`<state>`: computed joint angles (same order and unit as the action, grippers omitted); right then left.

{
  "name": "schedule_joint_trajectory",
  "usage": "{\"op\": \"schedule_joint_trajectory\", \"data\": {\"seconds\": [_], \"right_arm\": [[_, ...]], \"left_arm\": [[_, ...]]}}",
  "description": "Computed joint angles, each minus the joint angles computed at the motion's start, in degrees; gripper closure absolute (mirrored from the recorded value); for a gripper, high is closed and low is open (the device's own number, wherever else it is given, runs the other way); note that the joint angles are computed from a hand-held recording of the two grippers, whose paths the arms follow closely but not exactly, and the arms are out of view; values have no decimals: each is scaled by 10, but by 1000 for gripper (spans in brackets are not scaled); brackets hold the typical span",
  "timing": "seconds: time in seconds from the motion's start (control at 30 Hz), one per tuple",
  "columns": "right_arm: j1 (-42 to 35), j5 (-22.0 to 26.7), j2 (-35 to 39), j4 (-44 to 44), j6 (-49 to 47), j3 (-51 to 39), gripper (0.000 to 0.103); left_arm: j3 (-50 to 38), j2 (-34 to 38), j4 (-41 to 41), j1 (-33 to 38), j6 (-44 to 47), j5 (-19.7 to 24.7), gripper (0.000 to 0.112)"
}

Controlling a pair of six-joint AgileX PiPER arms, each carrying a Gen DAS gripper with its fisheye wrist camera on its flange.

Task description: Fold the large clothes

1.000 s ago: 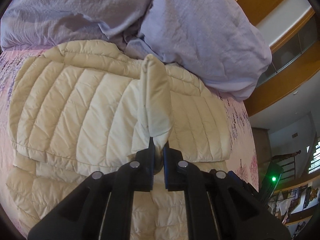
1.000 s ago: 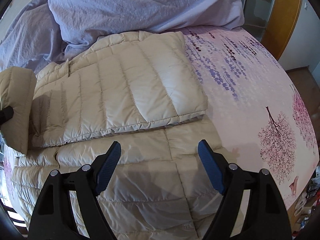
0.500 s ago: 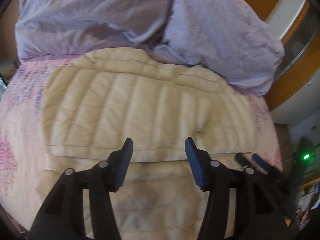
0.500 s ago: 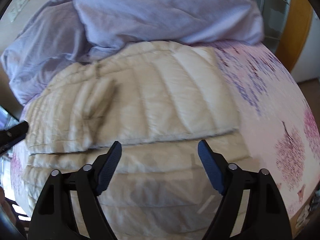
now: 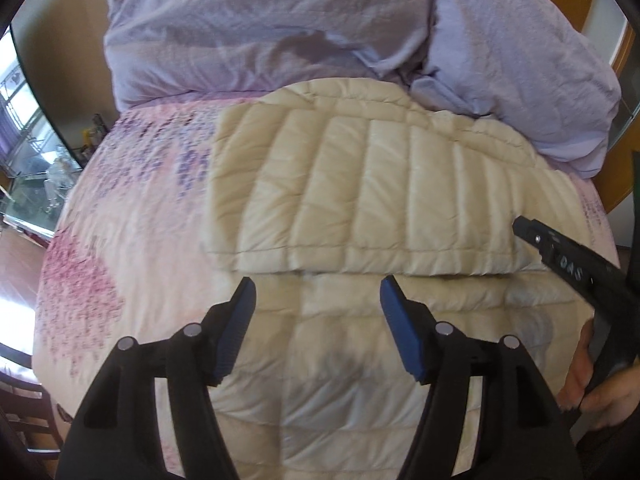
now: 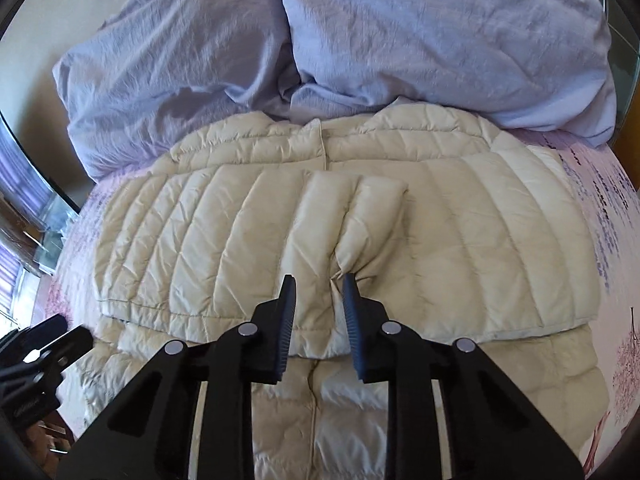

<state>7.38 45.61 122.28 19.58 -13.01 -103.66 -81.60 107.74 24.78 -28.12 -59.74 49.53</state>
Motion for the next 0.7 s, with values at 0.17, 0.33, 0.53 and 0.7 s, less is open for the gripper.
{"op": "schedule_joint_trajectory", "data": {"seconds": [0.17,0.33,0.53,0.7], "right_arm": [[12,5,29,-44,37,-19,78],[17,31,67,-91,79,-50,78],[17,43,73,-96,77,-58,77],[-30,92,38,-7,23,-49,29]], "left_arm": [[38,-22,18,1,-18,-1,40],[66,-37,21,7,-29,-11,31],[97,-54,10,15,-25,-27,26],[172,-106,-11,33,0,-73,24]]}}
